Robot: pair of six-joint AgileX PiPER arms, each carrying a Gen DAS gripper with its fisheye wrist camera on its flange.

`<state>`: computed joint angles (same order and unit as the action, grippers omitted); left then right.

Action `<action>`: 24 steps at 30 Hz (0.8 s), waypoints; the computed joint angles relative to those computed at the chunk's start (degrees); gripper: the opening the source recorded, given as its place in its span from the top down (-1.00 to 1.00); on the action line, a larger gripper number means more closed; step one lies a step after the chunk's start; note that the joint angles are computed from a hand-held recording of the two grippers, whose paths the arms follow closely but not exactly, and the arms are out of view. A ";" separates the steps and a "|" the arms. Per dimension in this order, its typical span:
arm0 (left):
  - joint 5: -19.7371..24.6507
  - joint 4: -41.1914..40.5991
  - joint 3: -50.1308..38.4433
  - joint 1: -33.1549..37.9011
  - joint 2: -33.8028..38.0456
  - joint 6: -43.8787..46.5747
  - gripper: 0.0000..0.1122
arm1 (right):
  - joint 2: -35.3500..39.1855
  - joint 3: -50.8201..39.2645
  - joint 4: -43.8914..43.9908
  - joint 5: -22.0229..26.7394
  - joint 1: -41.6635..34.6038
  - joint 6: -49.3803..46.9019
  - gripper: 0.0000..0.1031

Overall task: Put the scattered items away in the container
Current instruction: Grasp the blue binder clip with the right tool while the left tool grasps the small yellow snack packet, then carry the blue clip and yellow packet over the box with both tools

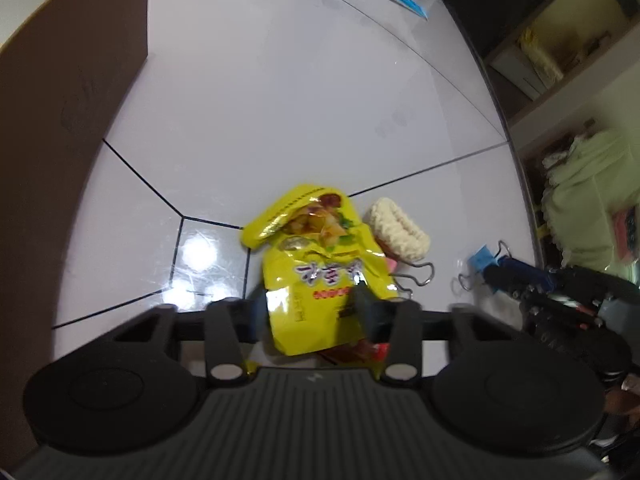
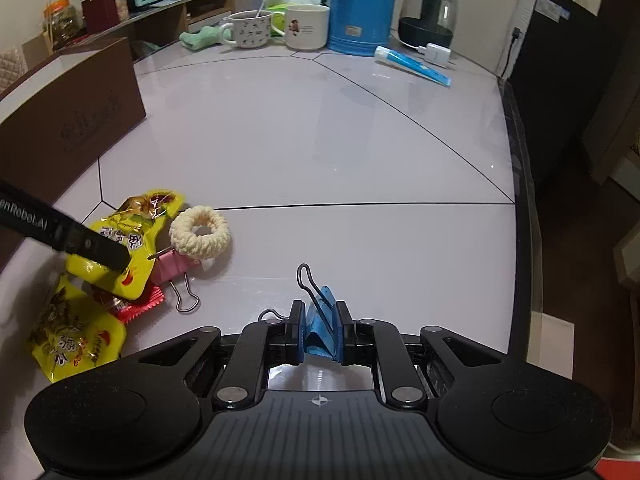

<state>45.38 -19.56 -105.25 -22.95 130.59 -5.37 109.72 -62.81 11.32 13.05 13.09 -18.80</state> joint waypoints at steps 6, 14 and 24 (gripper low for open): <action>-3.51 -3.90 5.97 1.79 -5.62 5.83 0.95 | -1.23 0.14 4.25 1.59 -0.58 -2.47 0.75; -5.21 -4.77 14.20 1.54 -14.76 10.63 1.00 | -4.08 0.55 12.70 5.77 -1.51 -8.03 0.97; -8.10 -5.91 25.97 2.33 -29.06 13.29 1.00 | -13.05 6.08 22.35 8.79 -2.13 -13.88 1.00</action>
